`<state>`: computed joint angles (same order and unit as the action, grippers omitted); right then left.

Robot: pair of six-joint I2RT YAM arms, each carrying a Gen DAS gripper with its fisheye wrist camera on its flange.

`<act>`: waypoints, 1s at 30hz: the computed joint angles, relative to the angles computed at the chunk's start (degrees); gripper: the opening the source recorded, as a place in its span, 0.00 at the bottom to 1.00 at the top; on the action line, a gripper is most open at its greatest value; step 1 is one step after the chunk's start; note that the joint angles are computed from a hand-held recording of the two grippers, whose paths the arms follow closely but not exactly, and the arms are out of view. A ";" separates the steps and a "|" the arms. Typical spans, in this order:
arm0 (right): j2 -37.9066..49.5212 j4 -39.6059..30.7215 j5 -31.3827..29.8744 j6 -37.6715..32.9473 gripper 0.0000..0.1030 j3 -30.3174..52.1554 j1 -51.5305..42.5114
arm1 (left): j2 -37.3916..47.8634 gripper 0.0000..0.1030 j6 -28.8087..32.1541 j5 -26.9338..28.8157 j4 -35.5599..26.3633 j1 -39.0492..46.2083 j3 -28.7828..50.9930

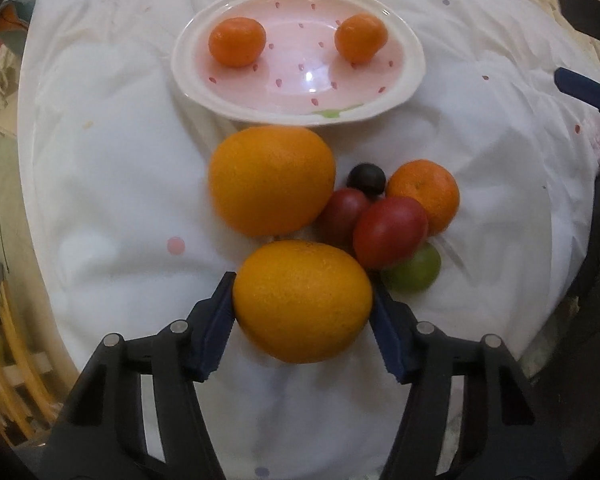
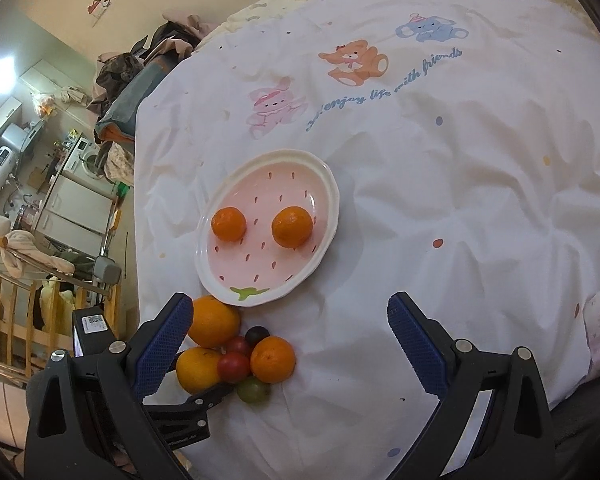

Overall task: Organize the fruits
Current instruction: 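Grasp the large orange with the left tool, then grasp the green lime with the right tool while the left tool holds the orange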

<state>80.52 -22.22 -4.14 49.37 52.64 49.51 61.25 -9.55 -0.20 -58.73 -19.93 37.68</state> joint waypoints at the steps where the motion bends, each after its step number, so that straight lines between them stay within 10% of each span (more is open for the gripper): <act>1: 0.00 0.00 0.00 0.00 0.97 0.00 0.00 | -0.44 0.56 0.47 1.28 -0.89 0.96 0.54; 20: 2.34 -2.85 -0.54 0.66 0.96 0.20 5.85 | -16.83 0.56 0.85 6.36 -7.99 21.79 8.09; 24: 7.76 -2.87 -0.96 4.02 0.74 0.88 13.12 | -19.28 0.55 -2.01 4.98 -7.81 20.67 6.84; 30: 14.93 0.14 3.37 5.96 0.72 3.91 19.97 | -18.65 0.56 0.24 12.95 -9.44 26.95 7.88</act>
